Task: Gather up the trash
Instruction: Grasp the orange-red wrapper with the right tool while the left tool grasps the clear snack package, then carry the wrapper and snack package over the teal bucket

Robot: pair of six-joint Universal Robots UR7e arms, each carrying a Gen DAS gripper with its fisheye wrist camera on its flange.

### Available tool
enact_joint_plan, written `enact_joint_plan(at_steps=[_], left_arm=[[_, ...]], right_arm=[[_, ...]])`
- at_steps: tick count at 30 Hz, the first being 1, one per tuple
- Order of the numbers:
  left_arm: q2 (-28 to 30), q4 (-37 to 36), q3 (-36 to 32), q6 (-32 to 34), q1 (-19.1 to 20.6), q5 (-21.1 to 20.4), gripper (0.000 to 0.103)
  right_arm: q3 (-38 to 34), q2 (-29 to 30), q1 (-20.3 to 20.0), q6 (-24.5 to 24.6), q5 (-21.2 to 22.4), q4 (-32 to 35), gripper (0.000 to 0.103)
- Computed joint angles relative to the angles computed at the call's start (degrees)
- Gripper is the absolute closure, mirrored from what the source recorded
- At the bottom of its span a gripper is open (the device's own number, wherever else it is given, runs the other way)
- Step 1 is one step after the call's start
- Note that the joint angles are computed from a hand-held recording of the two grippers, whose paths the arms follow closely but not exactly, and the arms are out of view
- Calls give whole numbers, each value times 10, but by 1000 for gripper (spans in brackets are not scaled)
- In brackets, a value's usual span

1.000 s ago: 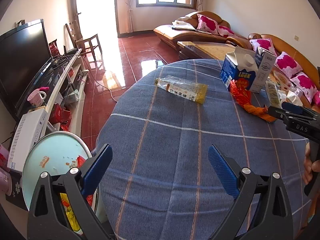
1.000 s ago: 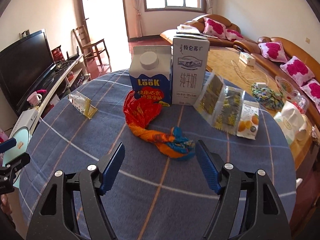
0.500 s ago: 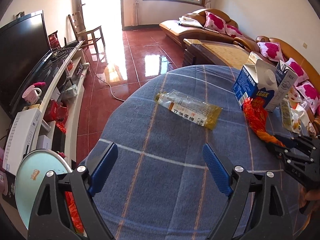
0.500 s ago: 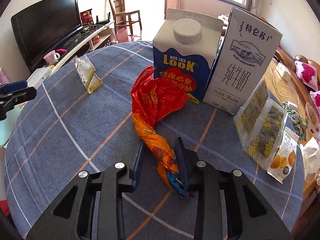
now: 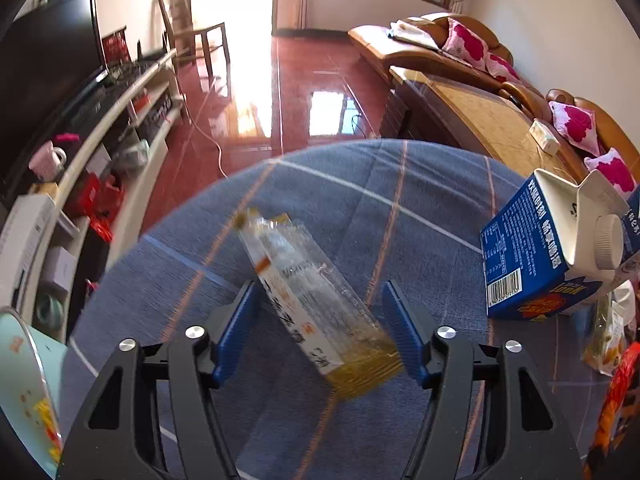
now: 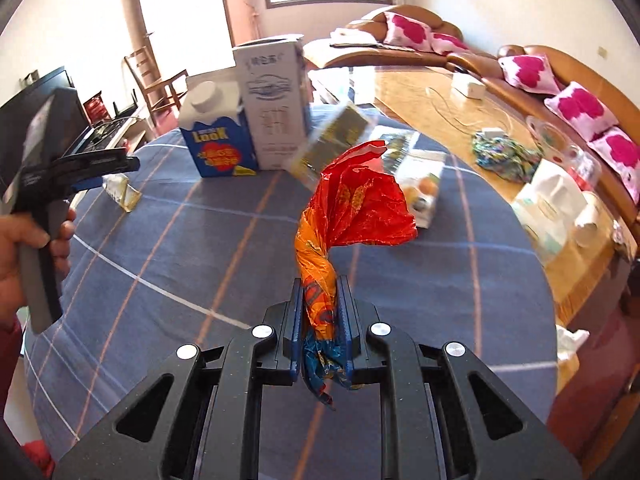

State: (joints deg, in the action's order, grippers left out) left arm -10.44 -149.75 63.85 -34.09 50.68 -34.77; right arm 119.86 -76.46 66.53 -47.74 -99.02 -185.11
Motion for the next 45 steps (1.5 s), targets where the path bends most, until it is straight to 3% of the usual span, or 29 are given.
enact_joint_plan(at_steps=[2, 4, 5, 10, 18, 31, 45], left_arm=[[14, 5, -9, 11, -6, 27, 46], [25, -2, -14, 37, -10, 52, 58], [26, -28, -9, 65, -10, 45, 67], [0, -46, 40, 88, -17, 25, 71], [-75, -153, 199, 126, -62, 3, 71], [-176, -199, 420, 54, -140, 6, 70], [-231, -226, 546, -37, -187, 4, 70]], right_arm=[[3, -10, -8, 6, 11, 10, 87], [12, -25, -17, 5, 27, 21, 87], [15, -28, -21, 5, 32, 21, 87], [34, -31, -24, 16, 35, -3, 87], [79, -53, -28, 39, 55, -45, 87], [180, -76, -15, 50, 62, -134, 87], [278, -91, -2, 45, 76, -195, 87]])
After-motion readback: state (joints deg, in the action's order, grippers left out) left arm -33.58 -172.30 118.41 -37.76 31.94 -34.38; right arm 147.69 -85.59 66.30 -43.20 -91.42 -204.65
